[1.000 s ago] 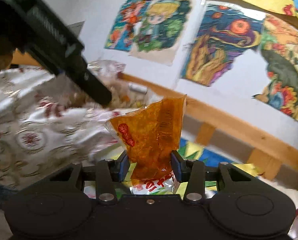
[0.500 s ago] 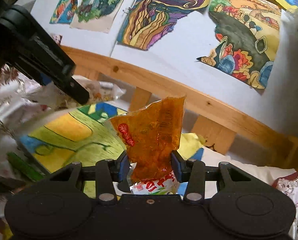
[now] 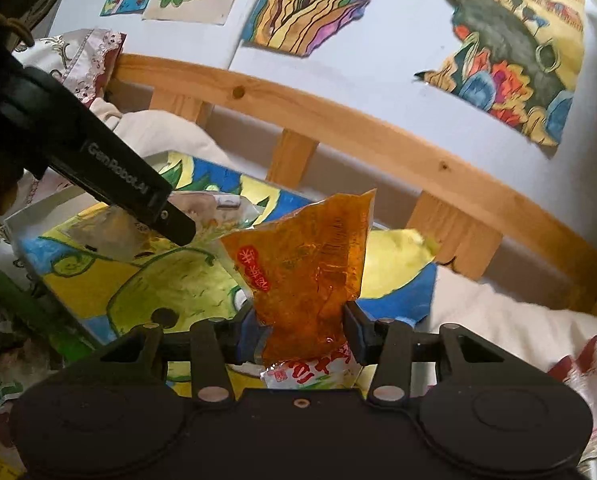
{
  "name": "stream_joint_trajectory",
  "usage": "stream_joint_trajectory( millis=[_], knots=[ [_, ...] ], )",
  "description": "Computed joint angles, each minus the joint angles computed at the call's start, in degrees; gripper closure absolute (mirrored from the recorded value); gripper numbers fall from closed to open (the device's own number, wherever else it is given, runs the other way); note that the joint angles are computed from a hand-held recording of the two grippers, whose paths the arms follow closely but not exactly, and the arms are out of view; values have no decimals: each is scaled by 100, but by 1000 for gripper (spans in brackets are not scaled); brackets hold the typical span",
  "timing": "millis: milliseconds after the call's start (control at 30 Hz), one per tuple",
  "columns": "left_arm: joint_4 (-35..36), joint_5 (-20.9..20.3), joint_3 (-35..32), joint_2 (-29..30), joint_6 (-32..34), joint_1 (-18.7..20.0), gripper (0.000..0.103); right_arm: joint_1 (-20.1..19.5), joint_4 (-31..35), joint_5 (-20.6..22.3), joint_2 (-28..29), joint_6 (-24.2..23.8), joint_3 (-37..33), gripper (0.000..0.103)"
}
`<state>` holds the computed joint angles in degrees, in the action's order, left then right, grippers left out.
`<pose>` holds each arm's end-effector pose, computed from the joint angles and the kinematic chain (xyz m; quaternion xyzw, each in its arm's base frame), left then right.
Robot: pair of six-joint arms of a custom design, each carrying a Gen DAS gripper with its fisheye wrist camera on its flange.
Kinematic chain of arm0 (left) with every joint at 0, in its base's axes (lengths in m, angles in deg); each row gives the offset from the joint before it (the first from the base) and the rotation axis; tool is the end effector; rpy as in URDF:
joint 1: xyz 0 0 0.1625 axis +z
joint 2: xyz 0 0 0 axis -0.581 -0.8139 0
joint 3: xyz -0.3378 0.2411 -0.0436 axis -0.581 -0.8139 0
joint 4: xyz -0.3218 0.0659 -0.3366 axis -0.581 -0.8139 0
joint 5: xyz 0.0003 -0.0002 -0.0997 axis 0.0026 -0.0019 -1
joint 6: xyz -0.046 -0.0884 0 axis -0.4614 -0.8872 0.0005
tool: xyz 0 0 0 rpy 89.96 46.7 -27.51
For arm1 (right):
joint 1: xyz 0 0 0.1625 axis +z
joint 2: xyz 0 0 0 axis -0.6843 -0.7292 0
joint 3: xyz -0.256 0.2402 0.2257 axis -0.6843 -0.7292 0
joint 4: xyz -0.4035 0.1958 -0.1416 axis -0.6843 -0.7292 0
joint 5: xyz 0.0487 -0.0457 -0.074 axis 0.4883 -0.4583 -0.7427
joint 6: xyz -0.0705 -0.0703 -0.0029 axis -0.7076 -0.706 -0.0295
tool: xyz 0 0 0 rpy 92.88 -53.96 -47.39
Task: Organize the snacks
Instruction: 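Release the orange packet into the tray with the right tool while the left tool releases the bread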
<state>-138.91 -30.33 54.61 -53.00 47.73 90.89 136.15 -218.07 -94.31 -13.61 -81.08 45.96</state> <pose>-0.2172 -0.6866 0.1538 0.0857 0.8390 -0.4603 0.2774 0.1670 -0.7056 0.1370 0.5192 -0.7256 0.3708 0.2579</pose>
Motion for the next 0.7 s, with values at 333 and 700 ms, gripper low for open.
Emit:
stream_joint_trajectory(
  millis=[333, 700],
  knots=[
    [151, 71, 122, -23, -309, 90, 49, 9, 558, 3, -125, 475, -23, 38],
    [-477, 475, 471, -249, -255, -102, 4, 57, 549, 121, -282, 756, 111, 12]
  ],
)
